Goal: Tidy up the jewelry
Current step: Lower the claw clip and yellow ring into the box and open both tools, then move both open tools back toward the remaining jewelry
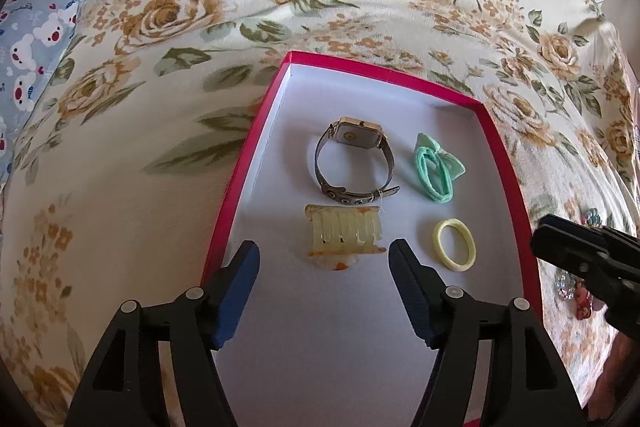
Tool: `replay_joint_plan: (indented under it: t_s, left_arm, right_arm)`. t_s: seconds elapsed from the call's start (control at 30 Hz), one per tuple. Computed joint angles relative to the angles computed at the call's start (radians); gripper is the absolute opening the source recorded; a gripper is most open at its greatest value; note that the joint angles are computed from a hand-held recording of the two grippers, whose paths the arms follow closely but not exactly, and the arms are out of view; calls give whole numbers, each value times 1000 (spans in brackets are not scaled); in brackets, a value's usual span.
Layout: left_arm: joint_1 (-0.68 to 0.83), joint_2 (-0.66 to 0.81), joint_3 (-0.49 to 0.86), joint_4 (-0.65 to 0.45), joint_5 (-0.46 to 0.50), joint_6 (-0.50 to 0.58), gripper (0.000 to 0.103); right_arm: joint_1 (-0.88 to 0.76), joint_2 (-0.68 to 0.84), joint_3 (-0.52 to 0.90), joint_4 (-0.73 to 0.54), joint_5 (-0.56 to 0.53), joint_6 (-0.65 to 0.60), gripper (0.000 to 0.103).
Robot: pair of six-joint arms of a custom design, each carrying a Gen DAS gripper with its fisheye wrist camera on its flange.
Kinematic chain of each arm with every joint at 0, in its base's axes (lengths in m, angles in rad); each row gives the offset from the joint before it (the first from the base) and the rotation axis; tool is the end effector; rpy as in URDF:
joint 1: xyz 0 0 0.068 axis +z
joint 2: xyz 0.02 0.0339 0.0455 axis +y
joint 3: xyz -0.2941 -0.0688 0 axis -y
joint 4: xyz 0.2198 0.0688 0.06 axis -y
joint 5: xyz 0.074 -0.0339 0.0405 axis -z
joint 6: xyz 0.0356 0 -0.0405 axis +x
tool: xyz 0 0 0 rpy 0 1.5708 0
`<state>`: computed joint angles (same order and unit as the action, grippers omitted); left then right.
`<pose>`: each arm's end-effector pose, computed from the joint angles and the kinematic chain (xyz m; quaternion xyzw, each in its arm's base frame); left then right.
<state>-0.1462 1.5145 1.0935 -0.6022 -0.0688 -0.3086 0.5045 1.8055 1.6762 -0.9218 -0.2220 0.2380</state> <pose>0.2829 -0.0392 0.2786 -0.0873 0.9583 -0.0287 0.2707 0.3184 0.1848 0.3363 -0.1558 0.9482 0.1924 0.1991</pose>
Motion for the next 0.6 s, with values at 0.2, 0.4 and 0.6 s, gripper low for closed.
replay_joint_plan:
  t_s: [0.2, 0.4, 0.6]
  left_arm:
    - [-6, -52, -9, -30, -6, -19, 71]
    - [-55, -173, -57, -56, -15, -80, 74]
    - [-170, -276, -70, -108, -29, -166, 81]
  right_arm:
    - [-21, -89, -65, 0, 0, 7, 34]
    - [-77, -217, -173, -2, 5, 19, 41]
    - [-180, -369, -284, -55, 10, -14, 45]
